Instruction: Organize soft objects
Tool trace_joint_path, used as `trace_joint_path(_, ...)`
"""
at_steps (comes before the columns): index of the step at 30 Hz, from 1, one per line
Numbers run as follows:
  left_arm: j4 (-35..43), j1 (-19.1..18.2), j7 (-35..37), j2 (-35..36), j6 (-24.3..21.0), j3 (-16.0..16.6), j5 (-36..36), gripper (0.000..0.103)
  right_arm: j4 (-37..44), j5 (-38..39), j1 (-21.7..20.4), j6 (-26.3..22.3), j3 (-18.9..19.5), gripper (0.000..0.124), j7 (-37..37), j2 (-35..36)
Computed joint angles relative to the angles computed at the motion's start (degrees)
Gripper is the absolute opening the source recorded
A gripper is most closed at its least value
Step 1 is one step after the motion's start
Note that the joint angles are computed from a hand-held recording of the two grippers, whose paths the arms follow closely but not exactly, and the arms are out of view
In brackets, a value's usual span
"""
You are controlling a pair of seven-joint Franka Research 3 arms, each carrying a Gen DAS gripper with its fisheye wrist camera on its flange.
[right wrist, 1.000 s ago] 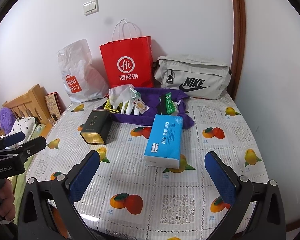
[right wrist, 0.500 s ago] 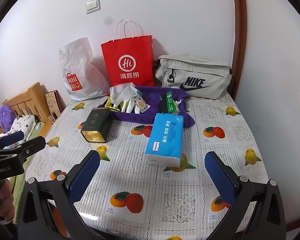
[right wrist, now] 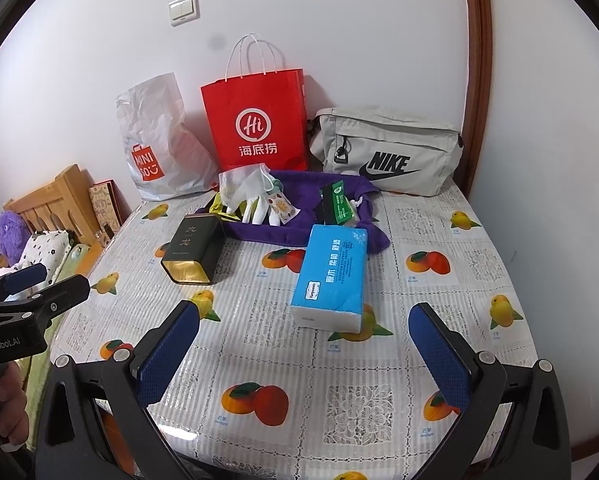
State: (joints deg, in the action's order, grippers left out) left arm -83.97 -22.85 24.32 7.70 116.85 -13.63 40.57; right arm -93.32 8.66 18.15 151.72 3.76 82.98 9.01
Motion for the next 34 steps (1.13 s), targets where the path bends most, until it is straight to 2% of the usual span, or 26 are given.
trace_joint_path(34,0.08,0.62,0.66,-0.10,-0.61,-0.04,-0.22,0.103,0.39,-0.20,0.45,-0.17,0.16,0.103,-0.04,0.52)
